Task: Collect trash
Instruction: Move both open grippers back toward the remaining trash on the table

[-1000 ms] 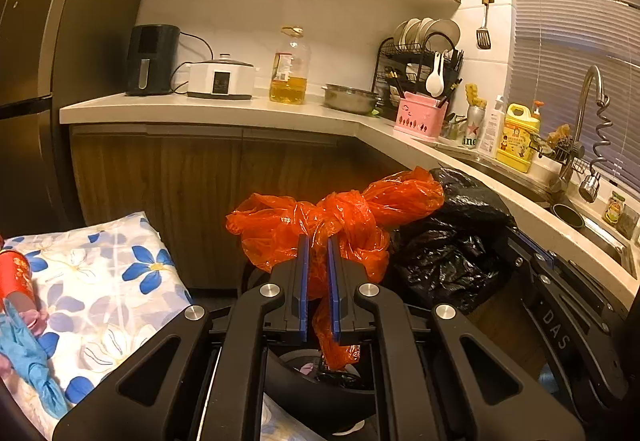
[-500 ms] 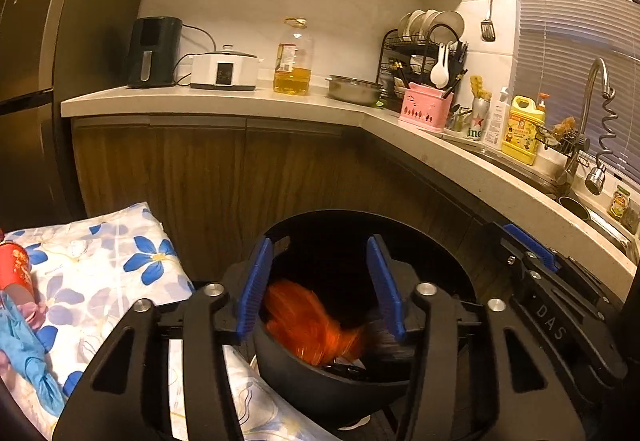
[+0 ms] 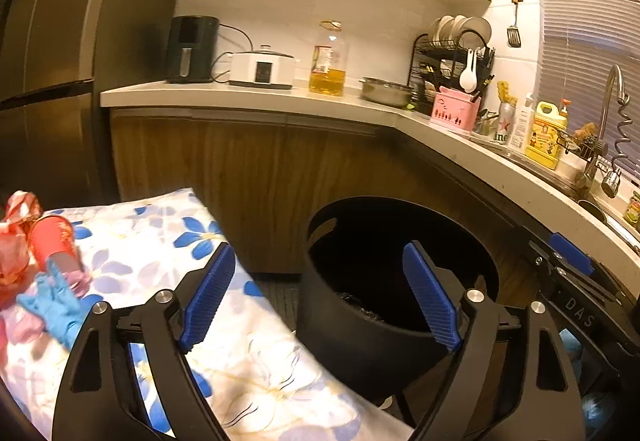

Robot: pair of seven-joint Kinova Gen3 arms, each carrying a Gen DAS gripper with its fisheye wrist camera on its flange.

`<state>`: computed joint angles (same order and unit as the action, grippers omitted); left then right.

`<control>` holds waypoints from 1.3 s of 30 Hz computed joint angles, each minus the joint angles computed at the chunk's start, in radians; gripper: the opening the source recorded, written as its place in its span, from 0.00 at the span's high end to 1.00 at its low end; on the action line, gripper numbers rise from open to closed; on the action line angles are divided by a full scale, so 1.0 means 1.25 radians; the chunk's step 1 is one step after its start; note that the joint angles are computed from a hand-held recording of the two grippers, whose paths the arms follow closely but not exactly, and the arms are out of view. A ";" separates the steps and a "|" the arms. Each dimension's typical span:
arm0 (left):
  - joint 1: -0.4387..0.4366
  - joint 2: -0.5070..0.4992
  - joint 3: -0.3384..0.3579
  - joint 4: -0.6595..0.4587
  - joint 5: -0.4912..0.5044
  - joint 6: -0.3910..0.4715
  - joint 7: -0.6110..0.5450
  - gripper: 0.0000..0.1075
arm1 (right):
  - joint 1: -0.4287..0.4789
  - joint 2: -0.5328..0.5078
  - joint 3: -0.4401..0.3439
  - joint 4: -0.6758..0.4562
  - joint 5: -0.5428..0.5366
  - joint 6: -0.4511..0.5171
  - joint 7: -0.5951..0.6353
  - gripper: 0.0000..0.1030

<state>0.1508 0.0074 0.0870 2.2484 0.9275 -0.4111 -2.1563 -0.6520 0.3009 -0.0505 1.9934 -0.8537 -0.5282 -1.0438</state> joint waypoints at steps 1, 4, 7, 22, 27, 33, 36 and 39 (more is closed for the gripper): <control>0.003 -0.005 0.002 0.005 0.014 -0.006 -0.011 0.19 | -0.005 -0.004 0.000 0.006 -0.009 -0.003 0.005 0.27; 0.008 -0.026 0.016 0.023 0.075 -0.032 -0.063 0.18 | -0.016 -0.014 -0.002 0.016 -0.033 -0.012 0.022 0.22; 0.009 -0.048 0.029 0.041 0.118 -0.051 -0.090 0.13 | -0.022 -0.028 -0.011 0.029 -0.055 -0.023 0.039 0.18; -0.022 -0.141 0.095 0.115 0.269 -0.073 -0.180 0.09 | -0.041 -0.077 -0.089 0.099 -0.148 -0.135 0.074 0.16; -0.029 -0.173 0.105 0.141 0.317 -0.083 -0.206 0.09 | -0.053 -0.083 -0.107 0.112 -0.161 -0.153 0.071 0.16; -0.022 -0.207 0.121 0.164 0.411 -0.128 -0.271 0.09 | -0.074 -0.087 -0.126 0.130 -0.169 -0.172 0.064 0.16; -0.014 -0.228 0.118 0.176 0.453 -0.143 -0.295 0.09 | -0.085 -0.089 -0.133 0.133 -0.173 -0.174 0.068 0.16; -0.006 -0.241 0.120 0.184 0.486 -0.165 -0.316 0.09 | -0.100 -0.086 -0.141 0.136 -0.179 -0.188 0.073 0.16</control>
